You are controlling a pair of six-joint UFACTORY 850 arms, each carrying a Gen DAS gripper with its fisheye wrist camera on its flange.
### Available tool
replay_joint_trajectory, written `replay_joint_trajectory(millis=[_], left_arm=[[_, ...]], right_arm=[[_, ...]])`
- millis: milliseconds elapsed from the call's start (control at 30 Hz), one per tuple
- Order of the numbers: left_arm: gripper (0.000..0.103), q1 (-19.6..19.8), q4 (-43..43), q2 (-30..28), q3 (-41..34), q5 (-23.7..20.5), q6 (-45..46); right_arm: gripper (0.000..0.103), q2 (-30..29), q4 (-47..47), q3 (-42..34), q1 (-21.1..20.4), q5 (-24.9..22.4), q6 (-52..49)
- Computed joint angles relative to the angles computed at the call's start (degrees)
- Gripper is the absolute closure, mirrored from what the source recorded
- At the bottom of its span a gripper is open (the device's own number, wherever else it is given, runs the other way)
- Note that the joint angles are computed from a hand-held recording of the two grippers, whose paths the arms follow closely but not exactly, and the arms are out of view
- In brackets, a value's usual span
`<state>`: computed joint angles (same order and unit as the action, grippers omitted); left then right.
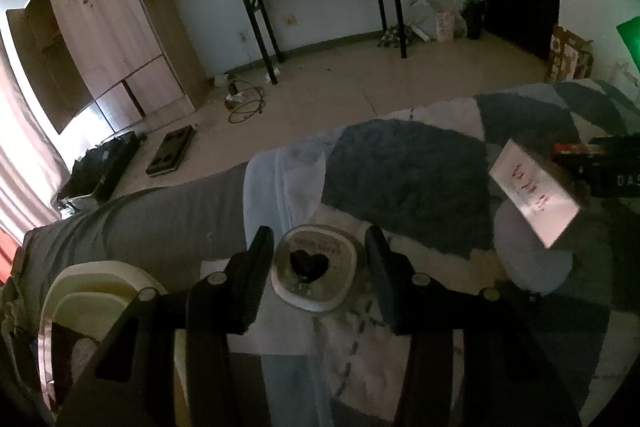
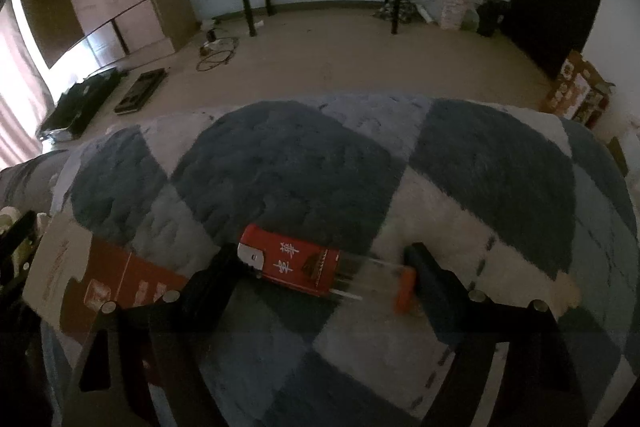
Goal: Organize rigid objects
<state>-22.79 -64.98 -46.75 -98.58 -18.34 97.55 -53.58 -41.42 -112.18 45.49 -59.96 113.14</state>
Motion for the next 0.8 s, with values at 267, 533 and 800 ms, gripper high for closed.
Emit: replay_joint_trajectory(millis=[267, 533, 800], left_arm=[[0.06, 0.72, -4.01, 1.28, 0.57, -1.75, 2.71], [0.102, 3.2, 1.64, 0.81, -2.03, -8.1, -3.36], [0.101, 3.18, 5.02, -0.87, -3.92, -12.54, -7.58]], right_arm=[[0.02, 5.77, -7.1, 8.04, 1.62, 1.74, 7.5], [0.02, 7.6, -14.59, 8.9, 4.41, 2.76, 9.82], [0.02, 7.2, -12.6, 8.92, 3.26, 5.03, 8.43]])
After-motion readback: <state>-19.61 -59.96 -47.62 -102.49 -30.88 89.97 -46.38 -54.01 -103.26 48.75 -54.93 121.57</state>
